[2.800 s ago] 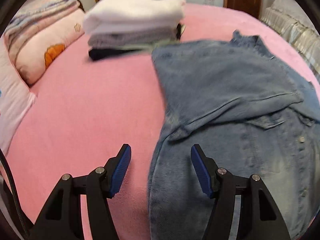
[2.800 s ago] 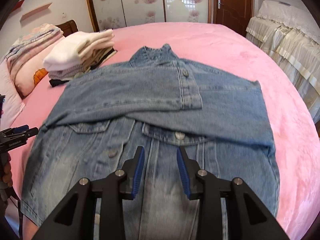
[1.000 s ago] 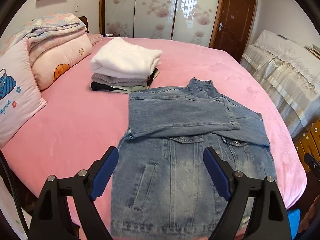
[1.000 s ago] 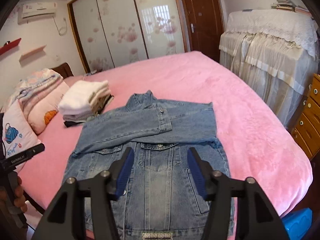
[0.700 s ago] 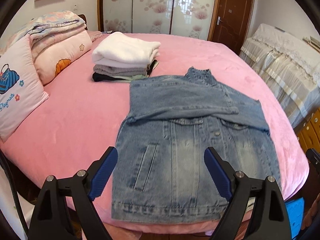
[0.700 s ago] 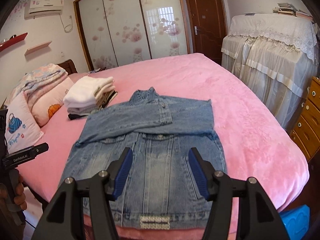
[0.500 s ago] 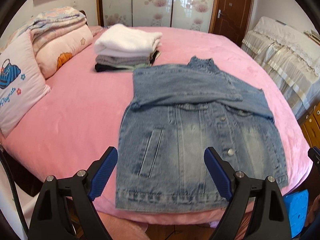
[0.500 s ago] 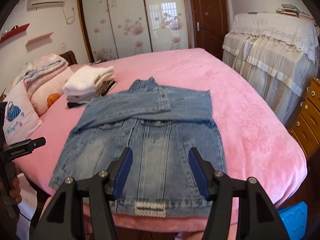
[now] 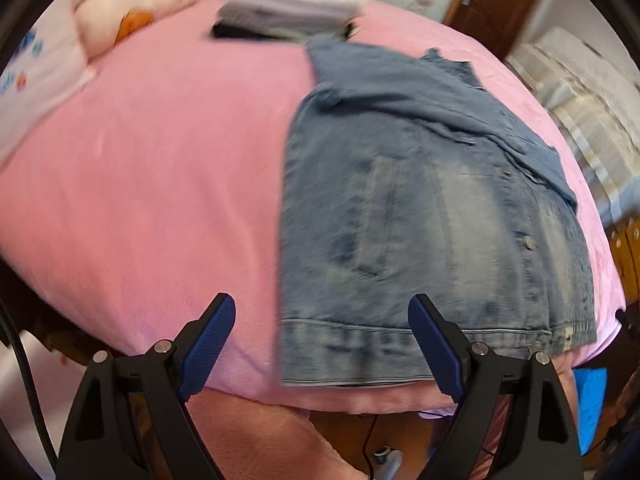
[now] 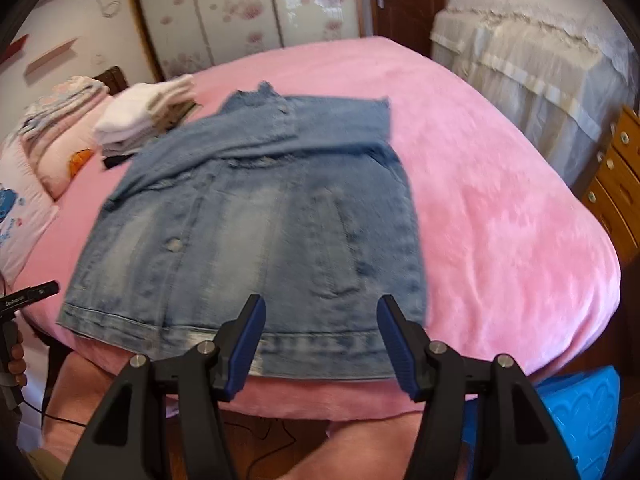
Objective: Fold large clothes
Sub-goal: 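Grasp the folded jacket's edge with both tools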
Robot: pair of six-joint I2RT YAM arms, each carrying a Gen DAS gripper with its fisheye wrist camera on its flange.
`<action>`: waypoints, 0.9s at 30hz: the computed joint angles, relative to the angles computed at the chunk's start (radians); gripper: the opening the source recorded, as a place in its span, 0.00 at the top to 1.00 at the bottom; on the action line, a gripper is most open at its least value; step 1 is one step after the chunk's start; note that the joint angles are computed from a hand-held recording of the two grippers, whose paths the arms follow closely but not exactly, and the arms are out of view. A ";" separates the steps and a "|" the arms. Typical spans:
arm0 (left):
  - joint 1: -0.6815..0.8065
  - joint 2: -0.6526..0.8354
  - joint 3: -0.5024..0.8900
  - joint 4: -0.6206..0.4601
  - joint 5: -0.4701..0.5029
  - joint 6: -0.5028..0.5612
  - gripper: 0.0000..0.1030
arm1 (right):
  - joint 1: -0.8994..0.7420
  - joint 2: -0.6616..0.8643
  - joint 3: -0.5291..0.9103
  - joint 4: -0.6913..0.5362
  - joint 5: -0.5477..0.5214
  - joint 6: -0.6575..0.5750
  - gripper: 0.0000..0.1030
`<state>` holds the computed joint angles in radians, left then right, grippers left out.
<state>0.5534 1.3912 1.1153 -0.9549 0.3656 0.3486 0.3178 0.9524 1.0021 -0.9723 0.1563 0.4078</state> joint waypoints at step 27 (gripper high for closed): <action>0.129 0.226 -0.016 -0.117 0.210 0.189 0.41 | -0.562 0.036 -0.284 0.100 -0.585 -0.232 0.60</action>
<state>0.6826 1.6173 1.0994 -1.0715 0.5761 0.5373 -0.2439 0.9882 0.7182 -0.8719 -0.4290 0.1755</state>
